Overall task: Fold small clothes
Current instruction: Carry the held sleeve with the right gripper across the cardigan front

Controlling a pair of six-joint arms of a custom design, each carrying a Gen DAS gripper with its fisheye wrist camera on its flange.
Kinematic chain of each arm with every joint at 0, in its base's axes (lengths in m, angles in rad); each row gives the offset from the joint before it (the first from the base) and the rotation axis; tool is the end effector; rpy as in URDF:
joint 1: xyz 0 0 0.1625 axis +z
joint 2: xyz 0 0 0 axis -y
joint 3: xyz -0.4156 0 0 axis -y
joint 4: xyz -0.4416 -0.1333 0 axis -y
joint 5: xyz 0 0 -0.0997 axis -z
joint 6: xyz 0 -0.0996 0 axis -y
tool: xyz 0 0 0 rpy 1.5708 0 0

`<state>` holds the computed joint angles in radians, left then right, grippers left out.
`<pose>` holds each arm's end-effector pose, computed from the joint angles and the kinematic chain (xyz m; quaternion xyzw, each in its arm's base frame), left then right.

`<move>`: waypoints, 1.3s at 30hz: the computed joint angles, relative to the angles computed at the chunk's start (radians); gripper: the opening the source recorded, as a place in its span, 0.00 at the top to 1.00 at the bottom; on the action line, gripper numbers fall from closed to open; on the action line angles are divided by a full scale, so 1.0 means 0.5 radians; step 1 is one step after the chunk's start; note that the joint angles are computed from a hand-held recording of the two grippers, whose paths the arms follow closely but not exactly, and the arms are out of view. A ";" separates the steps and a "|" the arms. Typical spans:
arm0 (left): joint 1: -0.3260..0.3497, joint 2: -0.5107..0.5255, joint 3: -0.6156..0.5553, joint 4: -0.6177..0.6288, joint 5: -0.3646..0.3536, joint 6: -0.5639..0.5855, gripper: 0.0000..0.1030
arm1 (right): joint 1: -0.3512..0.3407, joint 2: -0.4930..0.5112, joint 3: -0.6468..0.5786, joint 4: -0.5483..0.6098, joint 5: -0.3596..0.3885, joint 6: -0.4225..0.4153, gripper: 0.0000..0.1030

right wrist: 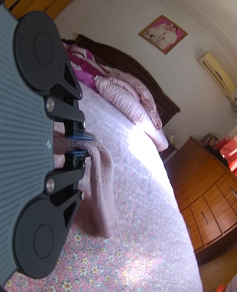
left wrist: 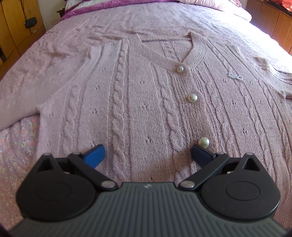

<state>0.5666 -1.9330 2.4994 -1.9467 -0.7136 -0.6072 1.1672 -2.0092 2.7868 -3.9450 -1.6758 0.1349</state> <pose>-0.1504 -0.3429 0.2313 0.2173 0.8799 -0.2385 0.3489 0.0208 -0.2641 0.3312 -0.2216 -0.6619 0.7038 0.1321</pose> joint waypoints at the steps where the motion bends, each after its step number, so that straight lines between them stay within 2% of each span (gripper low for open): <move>1: -0.007 -0.005 0.000 0.002 0.013 0.006 0.00 | 0.109 0.007 -0.011 0.004 -0.095 -0.018 0.88; 5: -0.010 -0.022 -0.020 0.025 0.028 0.012 0.00 | 0.550 0.127 -0.063 -0.001 -0.441 -0.041 0.88; 8: -0.012 -0.055 -0.039 0.051 0.030 0.005 0.00 | 0.850 0.348 -0.126 -0.103 -0.669 -0.049 0.88; 11: -0.023 -0.106 -0.055 0.071 0.041 0.025 0.00 | 1.094 0.584 -0.200 -0.205 -0.851 -0.048 0.88; 17: -0.023 -0.194 -0.089 0.133 0.133 0.100 0.00 | 1.475 1.013 -0.398 -0.318 -1.100 -0.046 0.88; 23: 0.021 -0.241 -0.147 0.160 0.202 0.161 0.00 | 1.728 1.352 -0.647 -0.315 -1.266 -0.052 0.88; 26: 0.042 -0.260 -0.161 0.129 0.210 0.212 0.00 | 1.804 1.481 -0.763 -0.276 -1.284 -0.031 0.88; 33: 0.091 -0.299 -0.183 0.105 0.224 0.248 0.00 | 1.948 1.738 -1.005 -0.191 -1.258 0.018 0.88; 39: 0.133 -0.351 -0.195 0.092 0.199 0.277 0.00 | 2.020 1.902 -1.193 -0.044 -1.232 0.031 0.88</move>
<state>0.6332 -2.1083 2.4019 -1.9007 -0.6143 -0.4688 2.1771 -1.0580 2.1903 -3.9672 -2.2915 0.1502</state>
